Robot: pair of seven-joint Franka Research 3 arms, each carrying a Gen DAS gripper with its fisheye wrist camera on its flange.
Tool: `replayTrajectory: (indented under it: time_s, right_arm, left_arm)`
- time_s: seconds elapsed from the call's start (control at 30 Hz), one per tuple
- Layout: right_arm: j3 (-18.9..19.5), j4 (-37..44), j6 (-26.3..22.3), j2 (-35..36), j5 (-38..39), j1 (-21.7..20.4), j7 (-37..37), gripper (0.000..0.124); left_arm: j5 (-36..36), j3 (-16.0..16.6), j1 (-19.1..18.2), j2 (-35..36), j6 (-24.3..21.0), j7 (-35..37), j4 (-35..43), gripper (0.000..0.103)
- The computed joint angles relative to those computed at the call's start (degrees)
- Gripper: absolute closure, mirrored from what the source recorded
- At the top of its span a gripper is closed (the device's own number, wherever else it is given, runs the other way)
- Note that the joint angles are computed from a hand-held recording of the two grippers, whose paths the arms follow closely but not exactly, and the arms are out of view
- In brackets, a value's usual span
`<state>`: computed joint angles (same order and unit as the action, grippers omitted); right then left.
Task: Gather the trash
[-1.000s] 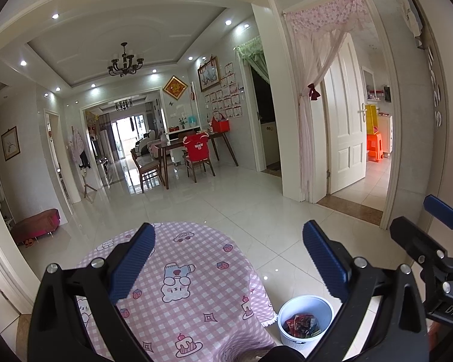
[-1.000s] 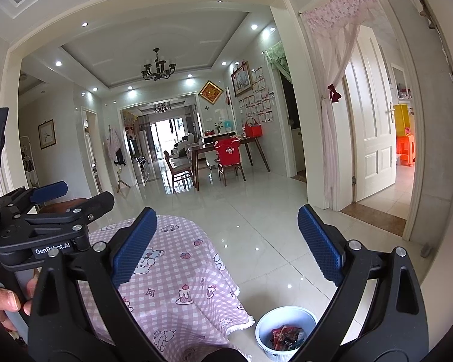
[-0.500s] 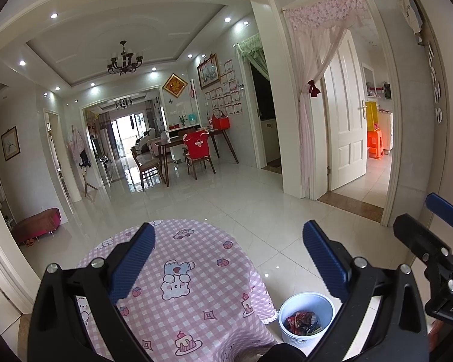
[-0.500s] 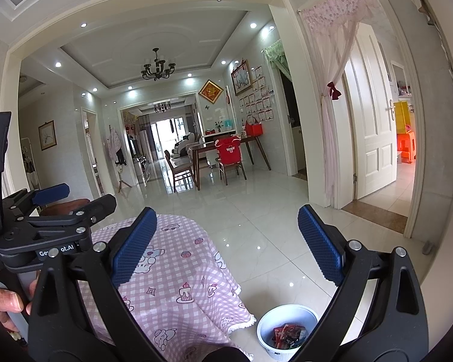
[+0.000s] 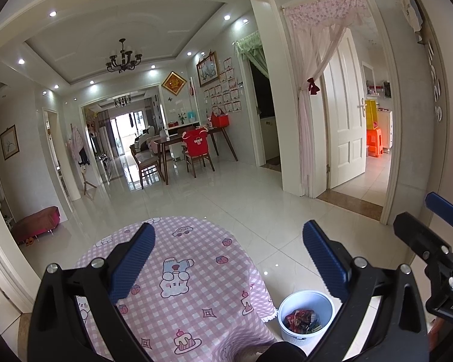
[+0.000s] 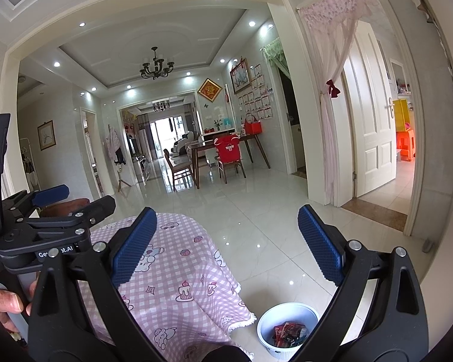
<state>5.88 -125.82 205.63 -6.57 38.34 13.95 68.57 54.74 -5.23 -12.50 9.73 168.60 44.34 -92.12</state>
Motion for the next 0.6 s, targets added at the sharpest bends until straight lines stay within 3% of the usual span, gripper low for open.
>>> replayTrajectory:
  time_s: [0.6]
  right_arm:
    - [-0.99, -0.93, 1.0, 1.5, -3.46, 0.52, 3.64, 0.031]
  left_arm:
    - [-1.28, 0.04, 0.08, 0.13, 0.01, 1.18, 0.03, 0.007]
